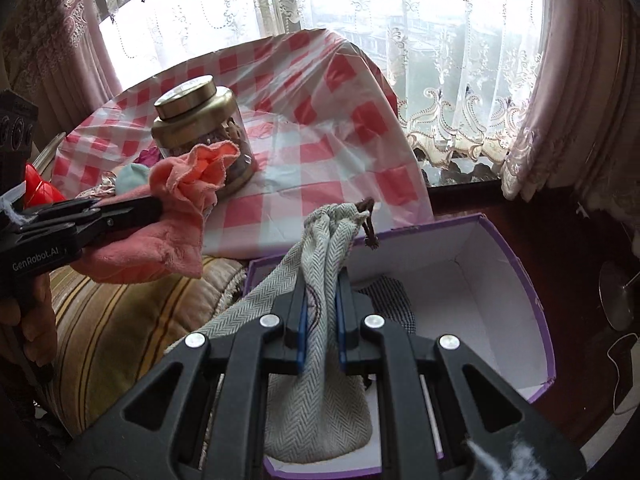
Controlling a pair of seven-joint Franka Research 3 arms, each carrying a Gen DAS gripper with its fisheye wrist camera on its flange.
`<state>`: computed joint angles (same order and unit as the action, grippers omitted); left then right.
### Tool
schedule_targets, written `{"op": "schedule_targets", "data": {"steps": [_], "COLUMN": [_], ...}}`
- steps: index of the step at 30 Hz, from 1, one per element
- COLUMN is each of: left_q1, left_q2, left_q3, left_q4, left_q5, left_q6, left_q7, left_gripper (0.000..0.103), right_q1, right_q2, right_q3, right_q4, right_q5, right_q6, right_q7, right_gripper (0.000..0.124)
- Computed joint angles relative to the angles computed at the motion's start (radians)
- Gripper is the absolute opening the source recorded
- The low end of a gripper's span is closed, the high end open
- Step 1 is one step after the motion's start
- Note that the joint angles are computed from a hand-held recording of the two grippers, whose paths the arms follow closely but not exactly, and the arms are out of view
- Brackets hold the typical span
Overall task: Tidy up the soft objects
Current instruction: 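Lift the pink towel and herringbone bag and carry them toward the white box, then open the left gripper over the box while the right gripper lowers the herringbone bag inside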
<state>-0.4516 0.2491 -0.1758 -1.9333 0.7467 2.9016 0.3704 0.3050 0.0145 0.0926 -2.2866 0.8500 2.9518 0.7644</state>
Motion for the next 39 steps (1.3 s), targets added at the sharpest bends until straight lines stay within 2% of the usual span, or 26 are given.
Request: {"op": "schedule_targets", "data": {"steps": [5, 11, 14, 15, 18, 19, 20, 25, 35, 38, 39], "left_q1": [-0.008, -0.031, -0.023, -0.025, -0.02, -0.025, -0.032, -0.022, -0.012, -0.01, -0.009], "left_q2": [0.084, 0.178, 0.228, 0.235, 0.229, 0.223, 0.217, 0.195, 0.137, 0.13, 0.127], "left_q3": [-0.037, -0.05, -0.069, -0.067, -0.062, -0.052, -0.041, -0.041, -0.031, -0.032, -0.031], "left_q4": [0.106, 0.228, 0.286, 0.294, 0.272, 0.264, 0.258, 0.222, 0.134, 0.124, 0.12], "left_q5": [-0.081, -0.165, -0.253, -0.273, -0.318, -0.319, -0.313, -0.328, -0.313, -0.307, -0.304], "left_q6": [-0.072, -0.147, -0.209, -0.224, -0.199, -0.192, -0.192, -0.173, -0.112, -0.103, -0.101], "left_q7": [0.125, 0.256, 0.331, 0.336, 0.34, 0.328, 0.313, 0.295, 0.234, 0.225, 0.223], "left_gripper": [0.01, 0.013, 0.024, 0.03, 0.053, 0.059, 0.06, 0.061, 0.061, 0.061, 0.061], "right_q1": [-0.02, -0.028, -0.029, -0.029, -0.029, -0.03, -0.031, -0.035, -0.039, -0.039, -0.039], "right_q2": [-0.022, -0.047, -0.047, -0.046, -0.04, -0.038, -0.035, -0.017, -0.018, -0.013, -0.011], "right_q3": [-0.022, -0.038, -0.042, -0.043, -0.042, -0.042, -0.041, -0.035, -0.029, -0.029, -0.029], "right_q4": [-0.057, -0.109, -0.113, -0.114, -0.111, -0.111, -0.111, -0.108, -0.126, -0.131, -0.132], "right_q5": [-0.008, 0.03, 0.048, 0.054, 0.066, 0.064, 0.06, 0.039, -0.103, -0.174, -0.187], "right_q6": [-0.024, -0.051, -0.06, -0.061, -0.07, -0.073, -0.076, -0.097, -0.169, -0.186, -0.185], "right_q7": [0.007, -0.036, -0.049, -0.056, -0.071, -0.071, -0.068, -0.058, 0.001, 0.065, 0.082], "right_gripper": [0.014, 0.014, 0.014, 0.014, 0.014, 0.014, 0.014, 0.014, 0.017, 0.035, 0.05]}}
